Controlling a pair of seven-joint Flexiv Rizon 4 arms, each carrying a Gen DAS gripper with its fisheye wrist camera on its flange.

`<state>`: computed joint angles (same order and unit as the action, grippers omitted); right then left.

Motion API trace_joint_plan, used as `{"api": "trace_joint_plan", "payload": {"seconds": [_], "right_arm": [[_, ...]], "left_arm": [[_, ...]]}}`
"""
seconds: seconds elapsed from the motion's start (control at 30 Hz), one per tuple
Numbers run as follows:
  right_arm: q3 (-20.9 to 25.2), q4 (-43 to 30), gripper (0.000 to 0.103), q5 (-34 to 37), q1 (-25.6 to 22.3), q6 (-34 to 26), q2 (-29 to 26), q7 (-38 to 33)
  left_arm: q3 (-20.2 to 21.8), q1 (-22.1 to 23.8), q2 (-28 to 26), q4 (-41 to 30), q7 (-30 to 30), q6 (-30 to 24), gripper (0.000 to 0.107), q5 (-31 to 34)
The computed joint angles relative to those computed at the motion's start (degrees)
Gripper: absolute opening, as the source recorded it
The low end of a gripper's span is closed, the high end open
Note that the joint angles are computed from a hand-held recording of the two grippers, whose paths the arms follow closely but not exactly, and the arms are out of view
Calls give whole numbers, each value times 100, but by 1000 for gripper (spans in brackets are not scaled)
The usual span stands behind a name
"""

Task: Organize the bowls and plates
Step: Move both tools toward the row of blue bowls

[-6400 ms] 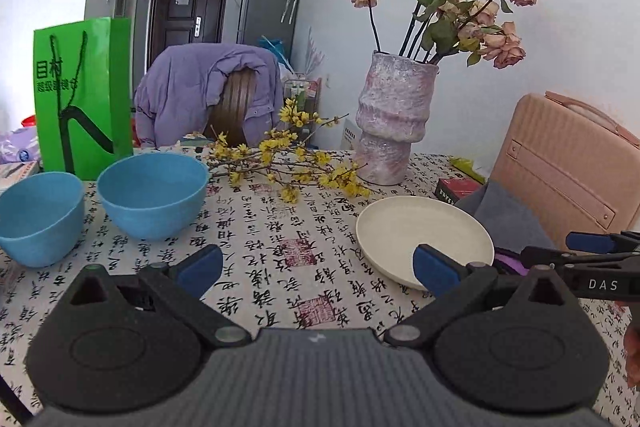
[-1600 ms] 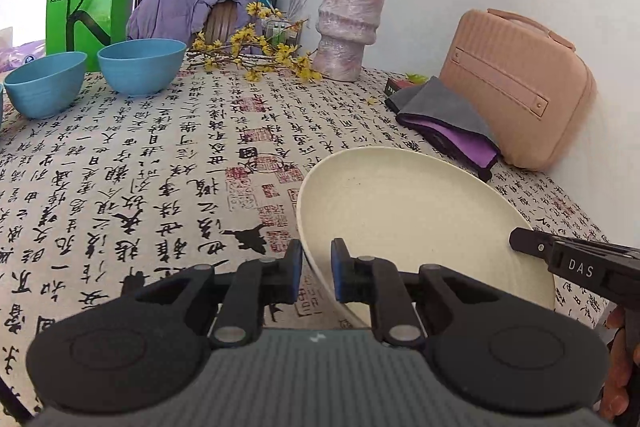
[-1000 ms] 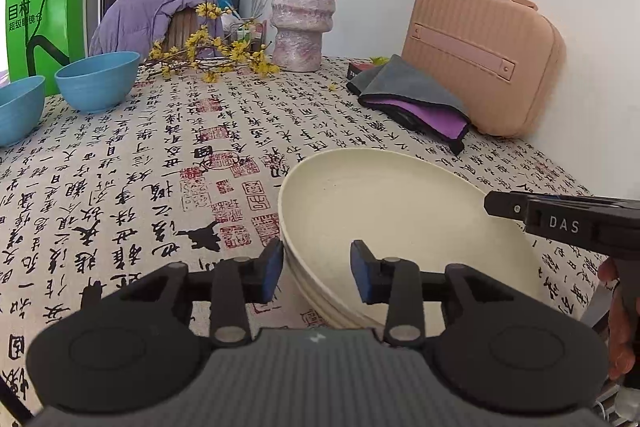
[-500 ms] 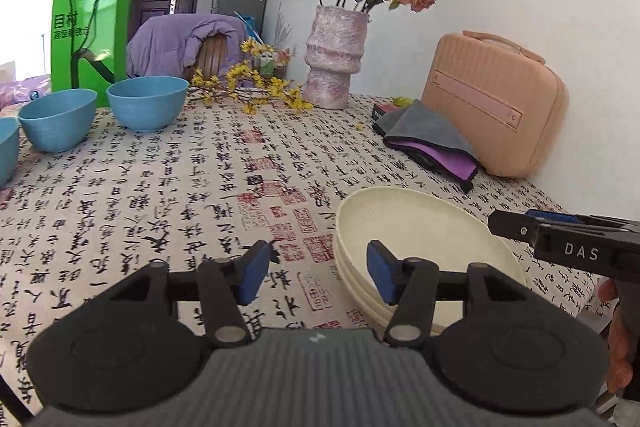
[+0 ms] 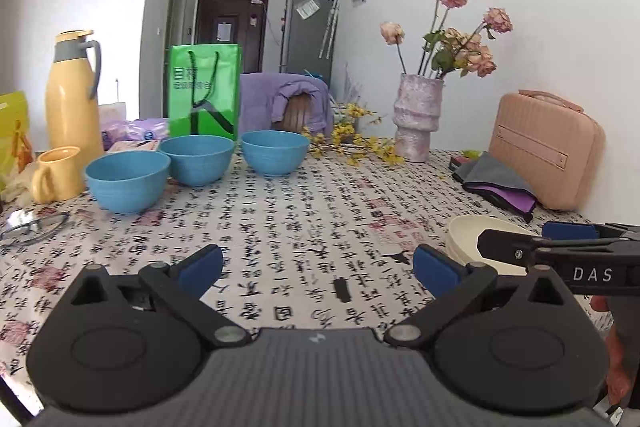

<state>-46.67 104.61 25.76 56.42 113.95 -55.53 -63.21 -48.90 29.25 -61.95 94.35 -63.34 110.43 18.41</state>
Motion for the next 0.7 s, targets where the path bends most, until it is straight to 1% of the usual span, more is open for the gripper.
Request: {"api": "trace_joint_plan", "payload": {"seconds": [0.1,0.23,0.3,0.43,0.57,0.7], "right_arm": [[-86,-175,102,127,226,101,-229,19],[-77,-403,102,203,389,72,-378,25],[-132,-482,102,225,473,-14,-447,42],[-425,-586,102,283,700,-230,-694,323],[-566,-579,102,101,770,-328,-785,636],[-641,-623,102,-144,737,-397,-851,892]], "left_arm": [[188,170,147,155,-206,257,103,-38],[350,357,243,185,-509,340,103,59],[354,464,217,149,-606,344,103,161],[276,628,156,74,-653,272,103,347],[165,724,57,5,-609,179,103,404],[122,695,-20,-99,-470,60,103,310]]}}
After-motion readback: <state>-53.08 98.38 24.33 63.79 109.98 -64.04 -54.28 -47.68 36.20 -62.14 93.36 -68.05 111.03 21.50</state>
